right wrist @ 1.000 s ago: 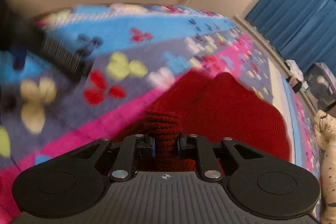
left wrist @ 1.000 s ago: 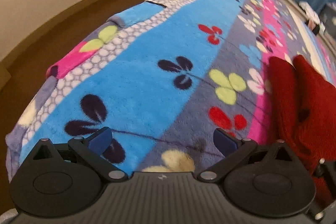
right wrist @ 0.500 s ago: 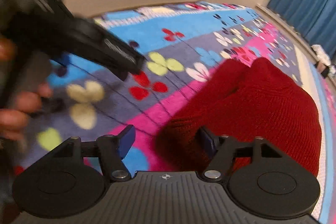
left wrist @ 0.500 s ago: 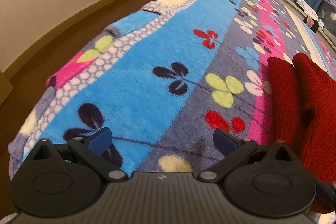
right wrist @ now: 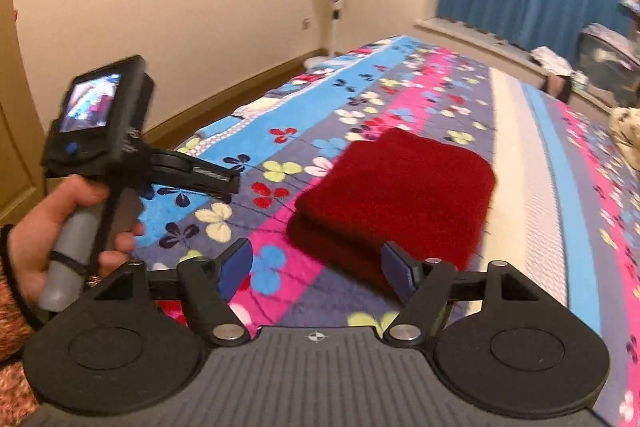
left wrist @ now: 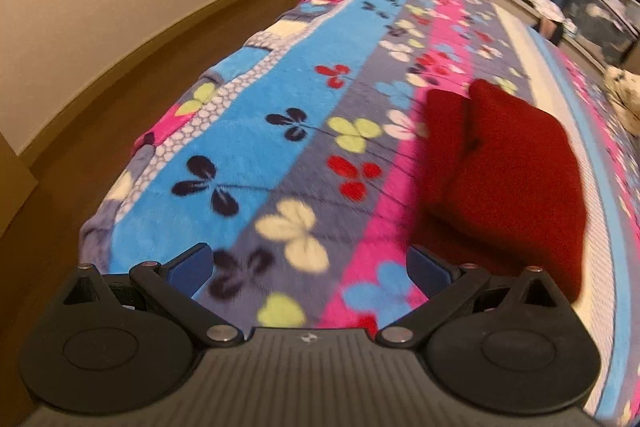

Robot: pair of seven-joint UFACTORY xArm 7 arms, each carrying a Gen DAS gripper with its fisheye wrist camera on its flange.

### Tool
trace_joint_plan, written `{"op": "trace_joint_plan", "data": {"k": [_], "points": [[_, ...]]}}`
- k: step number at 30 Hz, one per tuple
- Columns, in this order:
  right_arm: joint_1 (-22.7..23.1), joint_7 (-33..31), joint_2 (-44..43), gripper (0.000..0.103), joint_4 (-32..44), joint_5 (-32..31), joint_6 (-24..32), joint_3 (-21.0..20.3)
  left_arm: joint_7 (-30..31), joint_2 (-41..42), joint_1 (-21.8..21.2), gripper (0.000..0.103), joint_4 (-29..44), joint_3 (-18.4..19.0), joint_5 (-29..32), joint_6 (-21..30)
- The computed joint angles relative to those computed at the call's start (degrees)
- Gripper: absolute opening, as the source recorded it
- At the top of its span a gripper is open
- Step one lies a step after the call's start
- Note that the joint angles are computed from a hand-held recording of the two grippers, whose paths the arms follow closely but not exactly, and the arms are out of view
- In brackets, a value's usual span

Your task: Fold small clothes

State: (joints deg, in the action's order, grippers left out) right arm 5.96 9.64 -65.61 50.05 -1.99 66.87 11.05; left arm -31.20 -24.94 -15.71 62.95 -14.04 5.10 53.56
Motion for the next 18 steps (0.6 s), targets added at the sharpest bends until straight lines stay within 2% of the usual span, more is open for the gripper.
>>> {"op": "trace_joint_plan", "data": {"k": [4, 7, 9, 11, 12, 14, 18], "points": [[0.1, 1.2, -5.2, 0.077, -1.8, 0.1, 3.1, 0.6, 2.4, -3.8, -1.7, 0.103, 0.0, 0.0, -1.5, 1.3], [-1.1, 2.4, -6.6, 0.077, -2.5, -0.1, 5.4, 0.4, 4.2, -3.8, -2.2, 0.103, 1.1, 0.0, -2.4, 1.4], [-2.2, 3.7, -7.5, 0.077, -3.1, -0.5, 6.7, 0.1, 7.6, -2.4, -3.6, 0.103, 2.2, 1.2, -5.0, 0.5], [-3.1, 4.5, -8.3, 0.078, -3.8, -0.8, 7.9, -0.7, 12.6, 0.7, -5.5, 0.103, 4.8, 2.9, -8.7, 0.4], [-3.3, 4.7, -8.8, 0.078, -4.3, -0.9, 8.2, -1.3, 13.8, 2.3, -5.4, 0.103, 6.0, 2.5, -8.6, -0.3], [-3.7, 4.5, -9.9, 0.078, -5.3, -1.5, 8.6, -2.3, 15.7, 6.5, -5.1, 0.103, 8.9, 1.3, -7.0, -2.2], [-4.7, 2.9, -11.5, 0.078, -7.8, -3.4, 7.3, -3.9, 18.3, 19.2, -5.9, 0.103, 19.5, -0.3, -3.3, -0.2]]}}
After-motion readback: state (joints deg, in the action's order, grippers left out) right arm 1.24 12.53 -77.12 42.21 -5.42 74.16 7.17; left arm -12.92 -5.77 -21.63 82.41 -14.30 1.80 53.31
